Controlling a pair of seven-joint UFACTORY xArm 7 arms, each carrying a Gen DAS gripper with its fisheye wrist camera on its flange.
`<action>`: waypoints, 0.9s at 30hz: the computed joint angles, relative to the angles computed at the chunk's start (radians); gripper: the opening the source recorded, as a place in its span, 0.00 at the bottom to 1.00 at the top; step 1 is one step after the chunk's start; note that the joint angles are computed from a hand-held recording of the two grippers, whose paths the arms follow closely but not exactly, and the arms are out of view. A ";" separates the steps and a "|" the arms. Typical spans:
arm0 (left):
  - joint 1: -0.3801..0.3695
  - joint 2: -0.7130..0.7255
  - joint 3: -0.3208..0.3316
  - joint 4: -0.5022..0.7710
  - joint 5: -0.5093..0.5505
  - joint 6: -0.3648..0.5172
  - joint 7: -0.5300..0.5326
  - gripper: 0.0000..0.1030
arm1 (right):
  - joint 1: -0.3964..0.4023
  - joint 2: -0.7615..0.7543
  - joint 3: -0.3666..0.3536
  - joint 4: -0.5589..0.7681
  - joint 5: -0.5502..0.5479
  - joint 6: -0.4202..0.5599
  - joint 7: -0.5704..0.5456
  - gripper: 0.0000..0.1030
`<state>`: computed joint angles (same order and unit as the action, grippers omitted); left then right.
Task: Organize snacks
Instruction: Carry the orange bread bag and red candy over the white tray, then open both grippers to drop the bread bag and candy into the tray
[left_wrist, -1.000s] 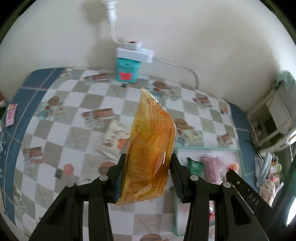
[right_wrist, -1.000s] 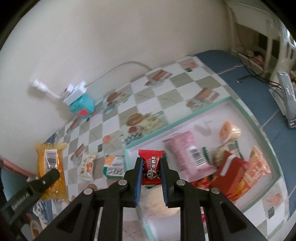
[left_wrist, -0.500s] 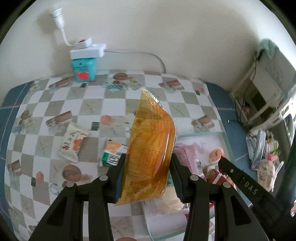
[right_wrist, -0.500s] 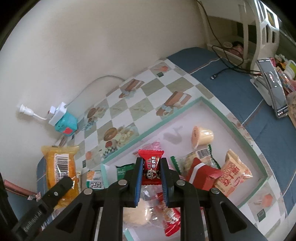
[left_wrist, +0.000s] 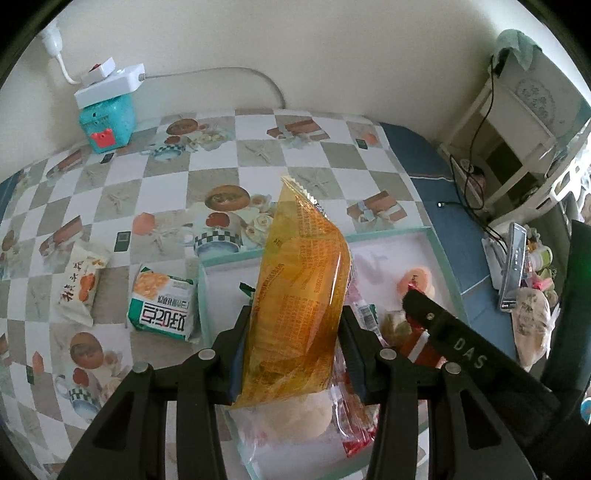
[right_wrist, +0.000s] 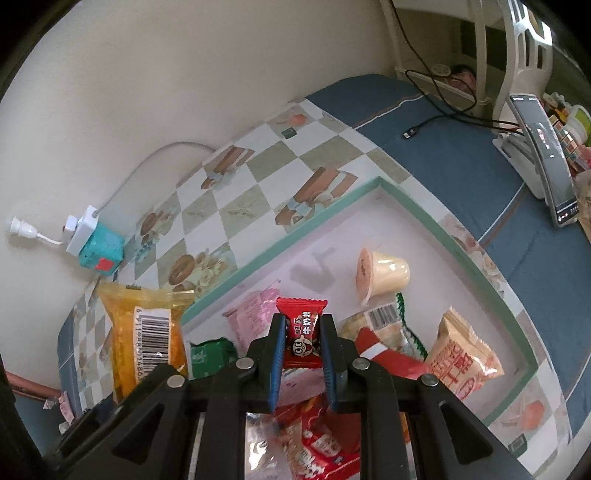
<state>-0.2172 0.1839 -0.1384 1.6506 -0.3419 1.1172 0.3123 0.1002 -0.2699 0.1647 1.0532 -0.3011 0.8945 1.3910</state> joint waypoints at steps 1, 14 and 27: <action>-0.001 0.006 0.000 0.004 0.001 -0.001 -0.003 0.45 | -0.001 0.002 -0.003 -0.002 0.002 -0.001 -0.002 0.19; -0.002 0.059 -0.010 0.032 -0.008 -0.003 -0.008 0.45 | -0.001 0.041 -0.019 0.005 0.018 0.000 -0.022 0.19; -0.008 0.069 -0.008 0.035 0.016 -0.004 -0.024 0.45 | 0.006 0.061 -0.029 0.006 0.032 0.009 -0.027 0.21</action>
<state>-0.2251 0.2526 -0.1465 1.6857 -0.3254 1.1127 0.2879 0.1066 -0.2092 0.1358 1.0595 -0.2689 0.9033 1.3639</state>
